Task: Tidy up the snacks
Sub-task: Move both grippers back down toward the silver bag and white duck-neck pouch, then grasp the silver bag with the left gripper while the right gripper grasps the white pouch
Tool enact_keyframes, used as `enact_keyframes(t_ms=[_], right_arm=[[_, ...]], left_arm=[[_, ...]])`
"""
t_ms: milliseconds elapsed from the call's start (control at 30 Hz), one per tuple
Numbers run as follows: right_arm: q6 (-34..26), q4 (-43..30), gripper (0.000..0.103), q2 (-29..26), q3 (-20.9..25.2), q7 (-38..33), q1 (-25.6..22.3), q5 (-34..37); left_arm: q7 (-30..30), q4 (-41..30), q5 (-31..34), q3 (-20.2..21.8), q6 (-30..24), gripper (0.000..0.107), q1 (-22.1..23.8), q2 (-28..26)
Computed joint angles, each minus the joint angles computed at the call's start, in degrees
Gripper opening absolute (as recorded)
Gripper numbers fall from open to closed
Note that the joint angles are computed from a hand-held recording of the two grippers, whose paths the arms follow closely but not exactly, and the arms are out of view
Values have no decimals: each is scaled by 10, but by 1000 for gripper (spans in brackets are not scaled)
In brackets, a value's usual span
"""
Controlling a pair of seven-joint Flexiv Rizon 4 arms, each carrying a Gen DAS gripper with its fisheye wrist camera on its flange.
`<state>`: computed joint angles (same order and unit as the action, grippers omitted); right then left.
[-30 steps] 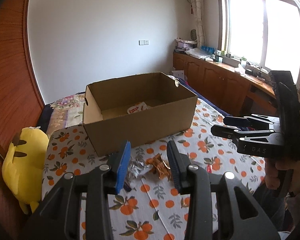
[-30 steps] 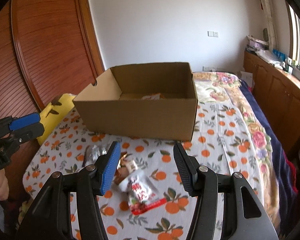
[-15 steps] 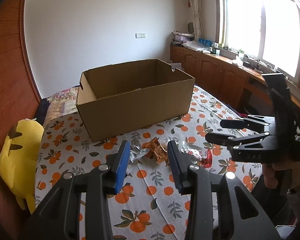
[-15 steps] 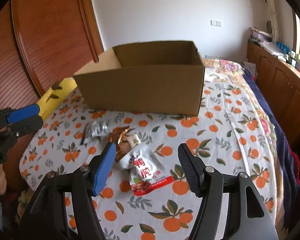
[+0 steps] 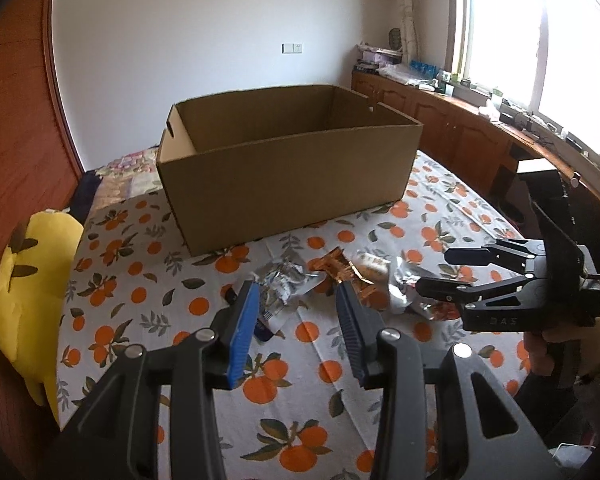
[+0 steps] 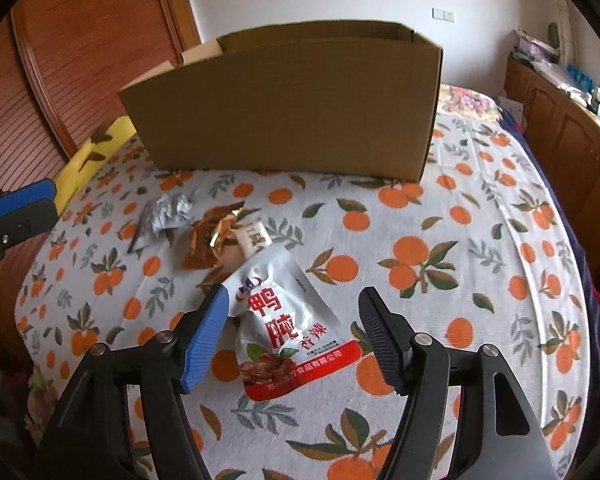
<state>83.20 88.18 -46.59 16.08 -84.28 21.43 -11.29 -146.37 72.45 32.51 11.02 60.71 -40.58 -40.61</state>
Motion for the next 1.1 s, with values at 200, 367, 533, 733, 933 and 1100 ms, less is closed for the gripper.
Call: enact_keyframes(t_ms=[200,367,533,733,933,1100], right_arm=[[-15,-7,71,-11,8,-30,-2,-9],[-18,-2,72,-12,3,-49,3,-10],[-11,6,75,-8,-13,-46,17,-14],[15,18,77,-7,-55,-23,46,-34],[31,25,77,-8,-70,-3,55,-49],[41,28,77,-9,-76,10,57,-59]], left_arm=[[13,1,-14,-7,14,40,13,-12],[23,0,-28,-7,32,40,16,-23],[33,-1,-37,0,37,40,12,-29],[35,1,-39,9,34,40,7,-31],[44,-3,-44,8,30,41,11,-36],[79,-29,-56,-1,13,42,22,-53]])
